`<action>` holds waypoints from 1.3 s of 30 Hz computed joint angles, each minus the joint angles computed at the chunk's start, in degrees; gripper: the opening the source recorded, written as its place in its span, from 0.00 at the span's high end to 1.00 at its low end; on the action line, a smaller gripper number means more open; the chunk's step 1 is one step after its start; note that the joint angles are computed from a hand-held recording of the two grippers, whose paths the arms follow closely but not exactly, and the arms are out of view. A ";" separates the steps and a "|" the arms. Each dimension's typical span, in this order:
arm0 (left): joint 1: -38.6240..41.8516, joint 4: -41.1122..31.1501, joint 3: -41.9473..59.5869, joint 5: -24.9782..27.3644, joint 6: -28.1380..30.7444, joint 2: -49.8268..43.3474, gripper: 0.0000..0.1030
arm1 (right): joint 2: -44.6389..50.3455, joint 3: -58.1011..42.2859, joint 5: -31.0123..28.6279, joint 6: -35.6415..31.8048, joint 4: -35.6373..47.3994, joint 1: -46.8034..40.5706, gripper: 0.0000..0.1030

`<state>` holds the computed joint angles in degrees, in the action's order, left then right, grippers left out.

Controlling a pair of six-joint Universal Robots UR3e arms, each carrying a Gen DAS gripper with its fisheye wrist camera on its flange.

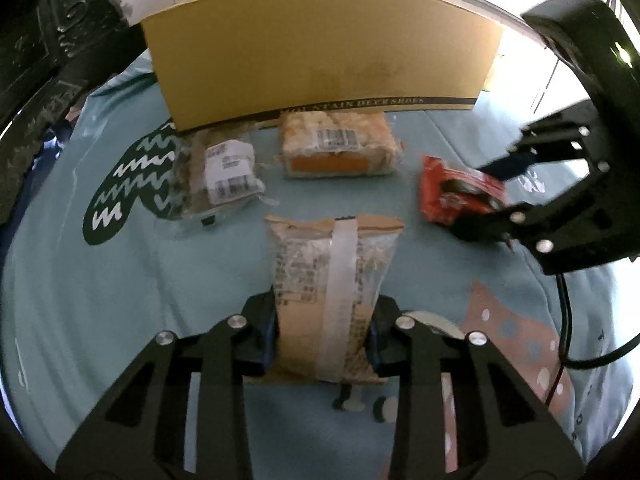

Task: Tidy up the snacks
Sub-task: 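Lift both held snacks and carry them over the yellow box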

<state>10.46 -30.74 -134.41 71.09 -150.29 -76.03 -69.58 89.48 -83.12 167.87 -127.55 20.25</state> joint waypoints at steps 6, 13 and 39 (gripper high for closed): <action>-0.18 4.29 -2.89 0.81 -0.45 0.58 0.60 | -10.08 13.00 -0.59 8.20 -5.80 -1.57 0.56; -4.05 7.54 -2.59 6.43 -6.01 -2.40 0.02 | -16.12 19.50 -4.10 15.01 -7.75 0.66 0.56; 8.10 -28.63 9.34 -13.60 -0.92 23.07 0.72 | -44.47 27.90 4.81 18.20 -0.53 -9.77 0.57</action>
<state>18.55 -59.37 -125.06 57.49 -151.22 -52.96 -114.05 117.38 -78.31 186.07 -128.08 10.48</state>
